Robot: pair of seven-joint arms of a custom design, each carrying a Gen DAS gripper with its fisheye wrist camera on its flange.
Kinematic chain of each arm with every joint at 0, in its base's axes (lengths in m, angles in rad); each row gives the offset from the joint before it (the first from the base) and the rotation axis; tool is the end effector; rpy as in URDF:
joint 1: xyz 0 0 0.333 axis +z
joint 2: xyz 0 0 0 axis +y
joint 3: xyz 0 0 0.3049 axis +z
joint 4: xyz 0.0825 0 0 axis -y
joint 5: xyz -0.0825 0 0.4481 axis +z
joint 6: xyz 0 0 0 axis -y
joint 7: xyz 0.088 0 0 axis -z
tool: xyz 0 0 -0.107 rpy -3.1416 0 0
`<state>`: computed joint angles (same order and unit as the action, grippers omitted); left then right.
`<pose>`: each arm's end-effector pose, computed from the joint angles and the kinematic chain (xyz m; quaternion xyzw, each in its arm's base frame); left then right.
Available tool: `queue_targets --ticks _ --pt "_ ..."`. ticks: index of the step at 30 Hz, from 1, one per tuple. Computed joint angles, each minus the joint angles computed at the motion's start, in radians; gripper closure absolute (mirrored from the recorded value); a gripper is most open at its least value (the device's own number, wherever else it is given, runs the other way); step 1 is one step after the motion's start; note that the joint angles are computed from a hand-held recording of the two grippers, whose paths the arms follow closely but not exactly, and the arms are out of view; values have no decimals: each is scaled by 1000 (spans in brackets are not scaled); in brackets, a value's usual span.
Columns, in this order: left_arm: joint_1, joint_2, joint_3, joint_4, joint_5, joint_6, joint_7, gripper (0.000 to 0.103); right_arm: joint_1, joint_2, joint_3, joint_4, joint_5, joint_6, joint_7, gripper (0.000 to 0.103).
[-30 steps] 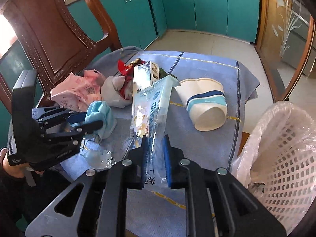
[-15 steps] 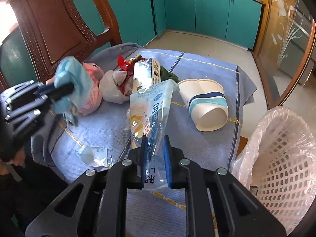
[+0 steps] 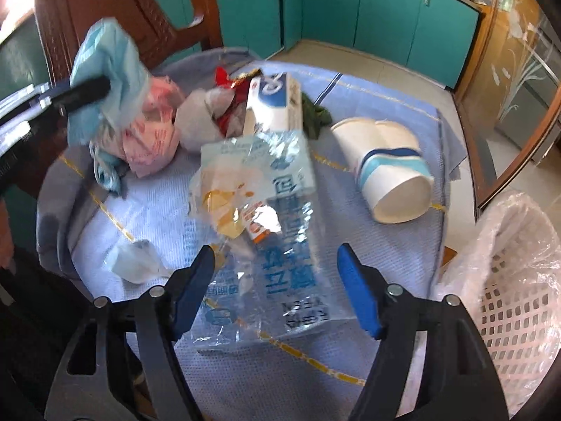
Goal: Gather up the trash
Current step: 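Lift the bread bag and blue mask over the wastebasket with both grippers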
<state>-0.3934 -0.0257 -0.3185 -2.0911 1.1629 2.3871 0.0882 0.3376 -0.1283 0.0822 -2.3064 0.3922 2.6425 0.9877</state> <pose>0.4807 -0.4046 0.4303 -0.6275 0.6297 -0.2601 0.3769 0.5366 0.2290 0.4000 -0.8765 0.4060 -0.0917 0.2417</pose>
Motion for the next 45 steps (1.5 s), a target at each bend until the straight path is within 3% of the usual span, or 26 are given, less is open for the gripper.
queue_targets --ticks 5,9,14,31,36,40,45 --pt "0 -4 0 -5 2 -4 -10 90 1 16 16 -6 -72 29 44 33" --pt "1 -13 -3 -9 10 -16 -30 90 5 14 16 -10 -97 35 38 59" --pt "0 -19 -8 -11 29 -31 -59 90 20 -15 3 -17 -34 20 -54 75" --pt "-7 -15 -20 8 74 -89 -123 90 26 -153 -84 -67 246 81 -242 76" --pt "-21 17 -20 55 94 -94 -133 90 40 -167 -106 -64 372 164 -277 76" --pt "-62 86 -23 147 166 -185 -132 90 43 -172 -121 -65 449 244 -260 76" --pt "-113 176 4 264 212 -155 -149 90 40 -184 -148 -78 489 320 -233 76"
